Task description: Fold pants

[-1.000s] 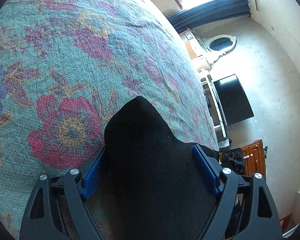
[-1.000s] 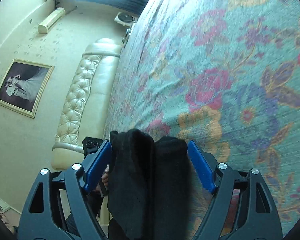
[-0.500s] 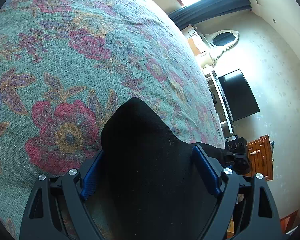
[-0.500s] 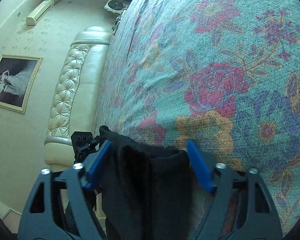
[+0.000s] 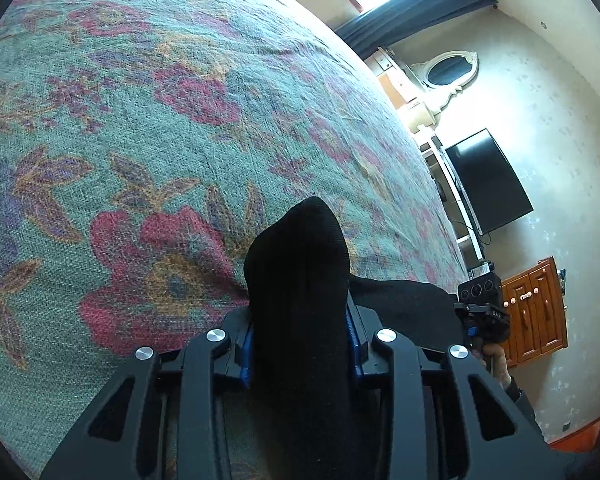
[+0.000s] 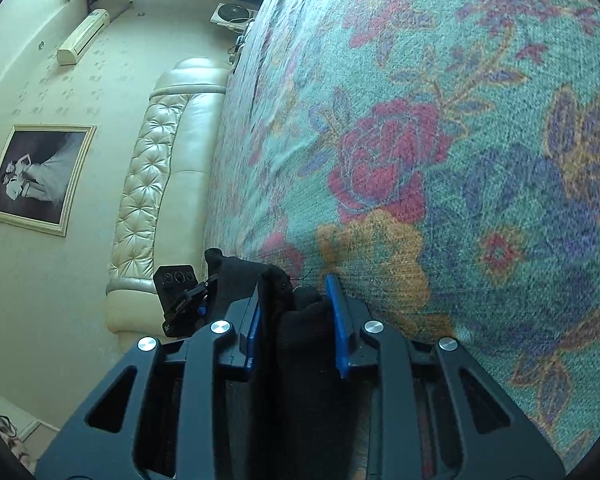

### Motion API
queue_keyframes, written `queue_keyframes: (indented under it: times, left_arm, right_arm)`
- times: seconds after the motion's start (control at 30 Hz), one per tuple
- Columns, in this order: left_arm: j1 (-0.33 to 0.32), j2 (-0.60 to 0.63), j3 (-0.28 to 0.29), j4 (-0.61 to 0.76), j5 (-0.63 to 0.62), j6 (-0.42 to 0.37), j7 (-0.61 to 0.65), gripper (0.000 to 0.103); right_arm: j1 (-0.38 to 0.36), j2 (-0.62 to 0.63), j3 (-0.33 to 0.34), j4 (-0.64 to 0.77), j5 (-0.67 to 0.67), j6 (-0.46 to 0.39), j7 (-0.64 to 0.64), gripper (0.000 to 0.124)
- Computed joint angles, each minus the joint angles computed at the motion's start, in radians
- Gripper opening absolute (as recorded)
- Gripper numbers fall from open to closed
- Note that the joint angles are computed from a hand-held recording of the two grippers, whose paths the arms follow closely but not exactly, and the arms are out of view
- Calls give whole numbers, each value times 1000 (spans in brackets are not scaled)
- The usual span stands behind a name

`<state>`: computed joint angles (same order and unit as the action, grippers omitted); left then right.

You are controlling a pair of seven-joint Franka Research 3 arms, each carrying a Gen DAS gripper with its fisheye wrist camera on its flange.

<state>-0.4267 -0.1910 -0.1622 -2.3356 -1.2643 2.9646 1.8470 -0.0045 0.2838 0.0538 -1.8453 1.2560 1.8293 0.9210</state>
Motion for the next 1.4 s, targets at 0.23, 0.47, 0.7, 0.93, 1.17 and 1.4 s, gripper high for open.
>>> queue_keyframes:
  times: [0.23, 0.47, 0.7, 0.93, 1.17, 1.4]
  left_arm:
    - [-15, 2, -7, 0, -54, 53, 68, 38]
    - [-7, 7, -41, 10, -29, 94, 101, 68]
    - [147, -48, -164, -72, 602, 54, -438, 76]
    - [247, -139, -270, -163, 848, 67, -729, 77]
    - [358, -275, -401, -247, 991, 40, -1022, 78]
    - [387, -420, -481, -320, 1054, -3, -1266, 82]
  right_arm:
    - [-22, 5, -7, -13, 10, -17, -39, 27]
    - [-52, -4, -13, -51, 87, -69, -100, 37]
    - [-73, -96, -52, -173, 105, -105, -137, 48]
    - [-77, -210, -107, -327, 105, -138, -186, 52]
    - [-88, -307, -160, -477, 128, -177, -205, 52]
    - [-88, -413, -197, -606, 138, -173, -200, 53]
